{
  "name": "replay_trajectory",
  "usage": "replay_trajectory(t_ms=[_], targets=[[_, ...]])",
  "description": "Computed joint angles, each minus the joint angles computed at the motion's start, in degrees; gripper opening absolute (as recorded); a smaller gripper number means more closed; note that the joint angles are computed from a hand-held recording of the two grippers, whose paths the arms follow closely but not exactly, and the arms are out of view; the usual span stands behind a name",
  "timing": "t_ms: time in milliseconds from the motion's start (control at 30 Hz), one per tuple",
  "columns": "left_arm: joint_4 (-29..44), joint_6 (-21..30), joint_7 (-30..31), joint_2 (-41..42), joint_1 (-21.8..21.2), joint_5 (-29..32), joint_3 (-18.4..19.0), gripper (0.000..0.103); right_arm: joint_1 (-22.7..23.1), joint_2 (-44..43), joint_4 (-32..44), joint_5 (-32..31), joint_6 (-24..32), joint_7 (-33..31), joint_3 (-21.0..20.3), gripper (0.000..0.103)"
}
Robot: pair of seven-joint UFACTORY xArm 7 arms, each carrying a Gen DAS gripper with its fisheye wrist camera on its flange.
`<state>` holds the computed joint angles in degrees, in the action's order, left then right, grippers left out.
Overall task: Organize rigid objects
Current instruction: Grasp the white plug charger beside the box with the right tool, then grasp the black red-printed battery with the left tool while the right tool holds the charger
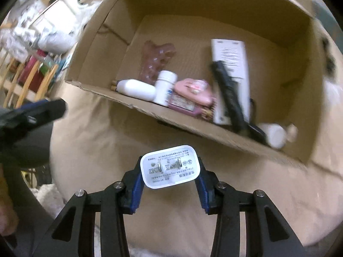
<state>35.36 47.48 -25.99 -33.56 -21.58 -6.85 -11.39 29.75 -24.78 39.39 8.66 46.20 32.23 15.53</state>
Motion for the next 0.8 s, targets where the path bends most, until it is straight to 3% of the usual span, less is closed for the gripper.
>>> replay_trajectory(t_ms=[333, 433, 500, 567, 800], targets=[[3.9, -2.6, -4.6, 12.2, -2.9, 1.7, -4.3, 0.063, -3.1, -13.6, -5.4, -2.2, 2.9, 8.7, 1.1, 0.045], [6.0, -6.2, -6.2, 18.1, -4.7, 1.4, -5.0, 0.079, -4.1, -17.8, -8.3, -2.2, 2.4, 10.5, 0.0, 0.045], [6.8, -8.2, -8.2, 20.4, -5.4, 2.4, -5.5, 0.097, -5.2, -19.3, -9.2, -2.6, 2.6, 11.5, -0.4, 0.045], [7.9, -10.3, -10.9, 22.7, -5.7, 4.8, -6.0, 0.100, -6.1, -18.8, -9.6, -2.8, 1.8, 12.0, -0.8, 0.045], [13.9, -10.2, -17.8, 31.1, -6.8, 14.9, -5.6, 0.100, -6.9, -23.1, -12.3, -1.2, -0.1, 14.5, -2.3, 0.045]])
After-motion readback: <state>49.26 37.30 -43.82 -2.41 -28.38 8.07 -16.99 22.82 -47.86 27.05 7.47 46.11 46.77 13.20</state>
